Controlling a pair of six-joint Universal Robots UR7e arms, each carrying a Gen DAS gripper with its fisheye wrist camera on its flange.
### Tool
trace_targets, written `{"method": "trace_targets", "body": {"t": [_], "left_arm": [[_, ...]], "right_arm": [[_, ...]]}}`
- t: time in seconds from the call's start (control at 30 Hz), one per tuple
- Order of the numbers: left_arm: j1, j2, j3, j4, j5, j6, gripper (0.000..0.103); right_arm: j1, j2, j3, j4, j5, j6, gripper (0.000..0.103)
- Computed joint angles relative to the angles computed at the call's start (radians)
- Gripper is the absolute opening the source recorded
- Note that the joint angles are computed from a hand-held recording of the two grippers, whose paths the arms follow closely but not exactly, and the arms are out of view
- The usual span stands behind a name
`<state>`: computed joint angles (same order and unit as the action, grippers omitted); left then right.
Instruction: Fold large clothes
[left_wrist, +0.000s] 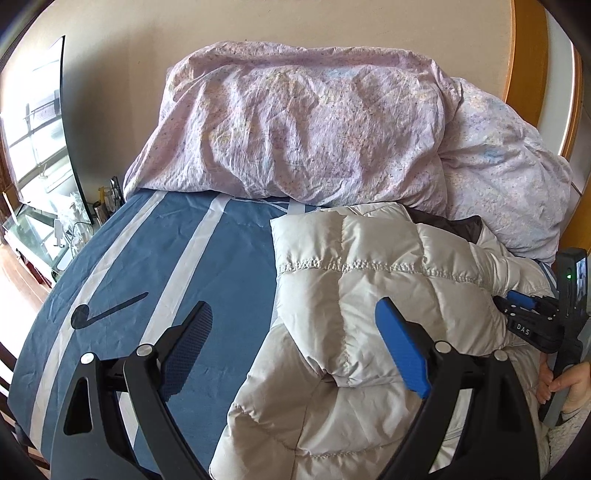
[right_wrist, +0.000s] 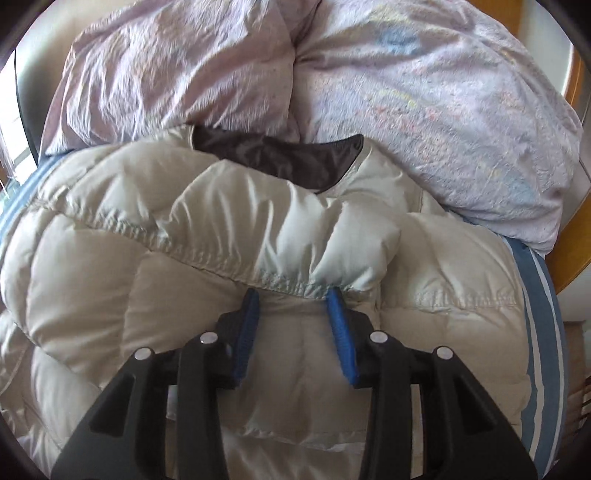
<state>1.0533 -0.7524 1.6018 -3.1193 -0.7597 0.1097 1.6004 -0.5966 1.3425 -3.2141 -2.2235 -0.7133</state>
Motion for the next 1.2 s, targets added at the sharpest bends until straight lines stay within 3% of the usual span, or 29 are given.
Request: {"method": "trace_targets", "body": {"t": [0.17, 0.23, 0.27, 0.33, 0.37, 0.43, 0.53, 0.73, 0.9, 1.2], "left_arm": [[0.011, -0.02, 0.027, -0.004, -0.022, 0.005, 0.091], [0.017, -0.043, 0.05, 0.016, -0.029, 0.0, 0.091], [0.021, -0.064, 0.069, 0.035, -0.041, -0.007, 0.091], [0.038, -0.118, 0.119, 0.06, -0.091, -0.02, 0.091], [0.049, -0.149, 0.145, 0.076, -0.126, -0.031, 0.091], [0.076, -0.216, 0.197, 0.122, -0.201, -0.058, 0.091], [0.115, -0.301, 0.268, 0.193, -0.302, -0.099, 0.091], [0.171, -0.385, 0.369, 0.256, -0.455, -0.162, 0.091], [0.19, -0.397, 0.412, 0.248, -0.546, -0.19, 0.09], [0.185, -0.398, 0.466, 0.221, -0.624, -0.204, 0.079]], "right_arm": [[-0.008, 0.033, -0.028, -0.018, -0.01, -0.035, 0.04], [-0.012, 0.002, -0.018, 0.056, 0.01, 0.02, 0.04], [-0.019, -0.04, 0.008, 0.123, 0.054, 0.079, 0.041], [-0.052, -0.174, 0.104, 0.247, 0.213, 0.195, 0.047], [-0.07, -0.232, 0.149, 0.275, 0.274, 0.231, 0.063], [-0.114, -0.356, 0.25, 0.294, 0.378, 0.275, 0.081], [-0.195, -0.546, 0.397, 0.335, 0.464, 0.308, 0.085], [-0.402, -0.823, 0.611, 0.441, 0.587, 0.386, 0.086], [-0.524, -0.92, 0.701, 0.516, 0.758, 0.358, 0.086], [-0.539, -0.916, 0.726, 0.581, 0.77, 0.293, 0.077]]}}
